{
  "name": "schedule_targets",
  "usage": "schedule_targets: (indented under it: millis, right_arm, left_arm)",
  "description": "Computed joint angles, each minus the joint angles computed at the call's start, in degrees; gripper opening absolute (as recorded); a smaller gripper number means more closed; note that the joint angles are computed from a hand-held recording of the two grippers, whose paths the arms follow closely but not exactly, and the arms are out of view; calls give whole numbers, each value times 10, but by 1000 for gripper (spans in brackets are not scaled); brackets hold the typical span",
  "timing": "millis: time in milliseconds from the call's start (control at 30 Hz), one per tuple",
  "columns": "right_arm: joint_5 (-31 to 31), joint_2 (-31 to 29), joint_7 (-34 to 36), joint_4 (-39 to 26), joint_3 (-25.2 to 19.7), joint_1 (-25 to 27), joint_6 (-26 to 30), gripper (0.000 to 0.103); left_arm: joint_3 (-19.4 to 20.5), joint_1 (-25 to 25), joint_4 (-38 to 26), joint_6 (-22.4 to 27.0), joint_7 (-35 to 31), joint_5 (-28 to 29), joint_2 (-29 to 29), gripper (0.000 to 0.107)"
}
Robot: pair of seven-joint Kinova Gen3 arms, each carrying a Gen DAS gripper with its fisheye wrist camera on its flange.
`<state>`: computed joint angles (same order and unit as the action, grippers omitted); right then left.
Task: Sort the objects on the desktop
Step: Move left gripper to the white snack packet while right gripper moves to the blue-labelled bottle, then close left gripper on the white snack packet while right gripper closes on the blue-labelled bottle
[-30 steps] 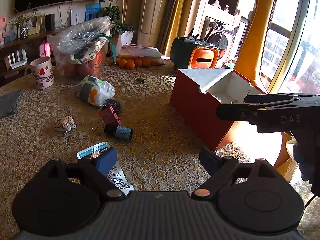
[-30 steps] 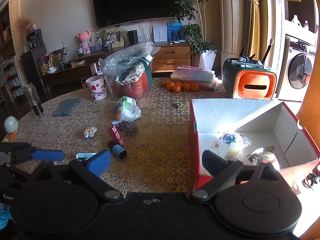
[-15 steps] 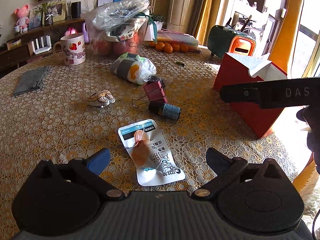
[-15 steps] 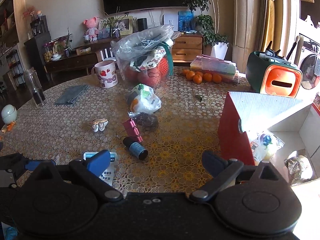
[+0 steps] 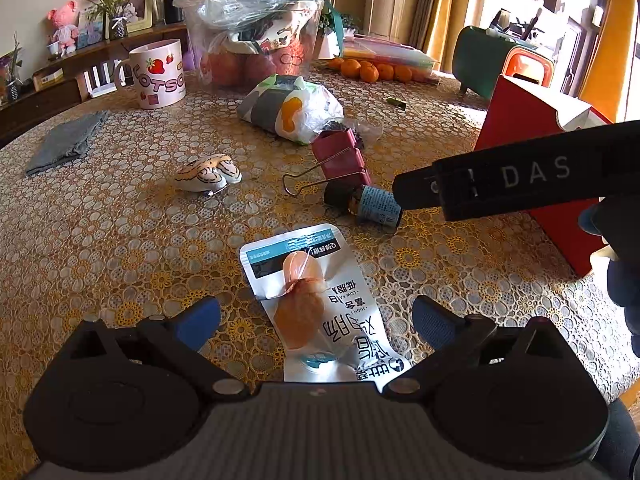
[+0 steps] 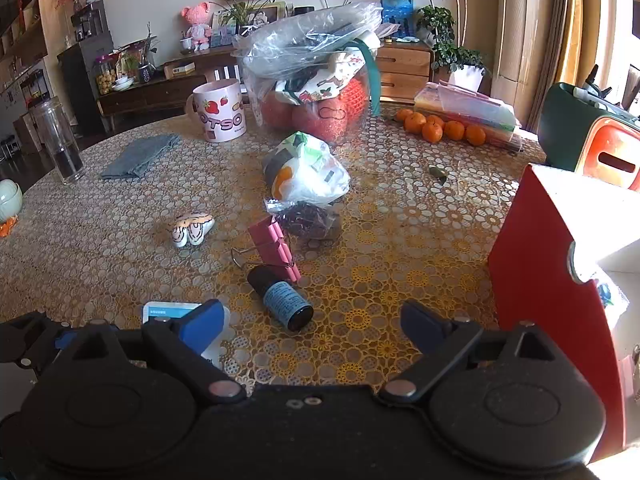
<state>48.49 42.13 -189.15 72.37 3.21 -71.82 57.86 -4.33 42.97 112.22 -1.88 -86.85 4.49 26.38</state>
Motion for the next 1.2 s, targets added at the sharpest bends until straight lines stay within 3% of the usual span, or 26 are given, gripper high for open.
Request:
schedule_targets:
  millis: [167,267,400,733,833,1100,1200]
  right_arm:
    - [-9,11,24,-4,-4,18,-23,93]
    - [-22,19,39,-9,-3,29,-37,86]
    - [-35,27,52,-13,3,35,-50,83]
    - [-64,41,88,-29,13,43,-64,75]
    - [-70,46,101,-36,15,44,-64,71]
    - [-84,67,149,-75,20,42,-41,61]
    - [-85,70,154,-79,24,39,-40,57]
  left_arm:
    - [-22,20,-10,-3,4,9,14,103]
    - [-34,30,-15,-7,4,13,19,102]
    - [-20,18,-21,-6,3,14,27,102]
    - [-86,83,-22,-19,-14,34,40,101]
    - [-88,85,-20,-25,-21,39,40,100]
    - [-67,60,-4,-50,-47,54,33,78]
    - [-54,47,2,-58,-62,60,30,74]
